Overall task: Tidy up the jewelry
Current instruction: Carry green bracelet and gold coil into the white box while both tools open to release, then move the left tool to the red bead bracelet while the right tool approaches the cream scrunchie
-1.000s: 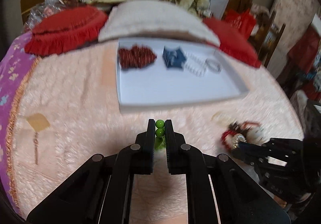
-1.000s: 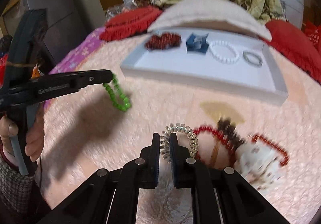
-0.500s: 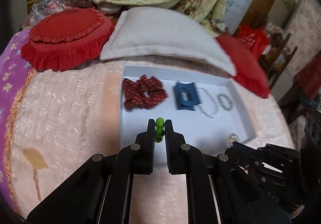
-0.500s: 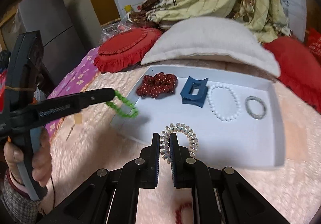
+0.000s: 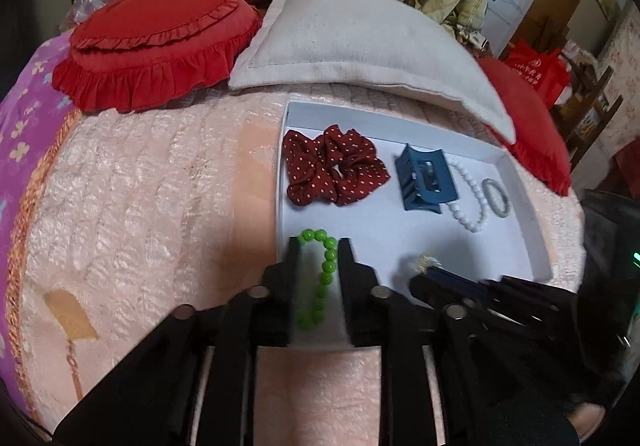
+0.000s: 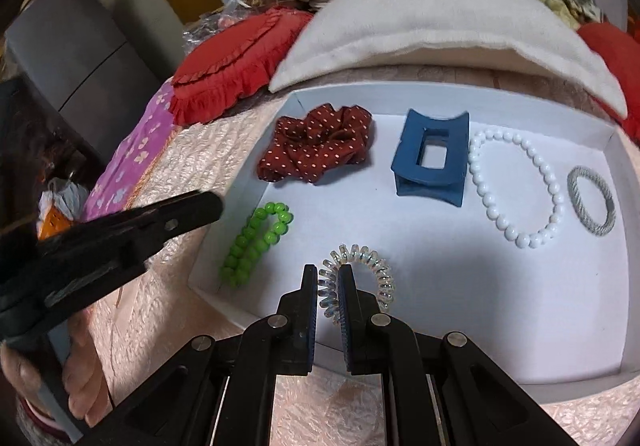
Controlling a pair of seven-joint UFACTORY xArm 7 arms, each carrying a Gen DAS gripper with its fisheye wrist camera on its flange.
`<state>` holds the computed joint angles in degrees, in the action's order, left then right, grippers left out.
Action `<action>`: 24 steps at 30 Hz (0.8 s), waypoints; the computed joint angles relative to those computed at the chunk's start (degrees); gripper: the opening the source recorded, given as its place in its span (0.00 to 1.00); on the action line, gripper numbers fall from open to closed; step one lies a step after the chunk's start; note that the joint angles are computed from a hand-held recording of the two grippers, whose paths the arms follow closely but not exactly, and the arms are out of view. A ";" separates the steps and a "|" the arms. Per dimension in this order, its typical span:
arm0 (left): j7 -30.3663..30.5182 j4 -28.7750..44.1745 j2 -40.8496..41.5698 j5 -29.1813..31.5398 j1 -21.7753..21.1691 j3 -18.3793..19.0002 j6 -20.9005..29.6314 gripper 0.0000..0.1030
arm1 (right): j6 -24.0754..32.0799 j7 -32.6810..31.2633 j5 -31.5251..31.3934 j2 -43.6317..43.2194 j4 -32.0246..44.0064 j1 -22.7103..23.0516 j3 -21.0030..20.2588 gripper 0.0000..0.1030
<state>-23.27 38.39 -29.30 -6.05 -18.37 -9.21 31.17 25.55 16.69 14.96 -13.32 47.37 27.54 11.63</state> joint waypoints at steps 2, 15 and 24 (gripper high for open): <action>-1.06 -1.31 -3.15 -0.12 0.00 -0.37 0.58 0.27 | 0.14 0.31 0.28 -0.22 -0.06 -0.06 -0.12 0.10; -16.99 -9.10 -27.81 1.73 0.85 -6.37 14.33 0.30 | 8.30 8.62 -10.76 -9.94 -2.79 -2.41 3.88 0.29; -22.09 -15.07 -33.93 7.96 1.80 -9.74 15.56 0.30 | 11.66 17.25 -18.27 -4.61 0.18 -4.50 6.13 0.29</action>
<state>-45.36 23.33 -63.23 1.92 -16.57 -18.95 46.74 37.21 33.94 -3.31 -17.93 47.55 23.04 17.76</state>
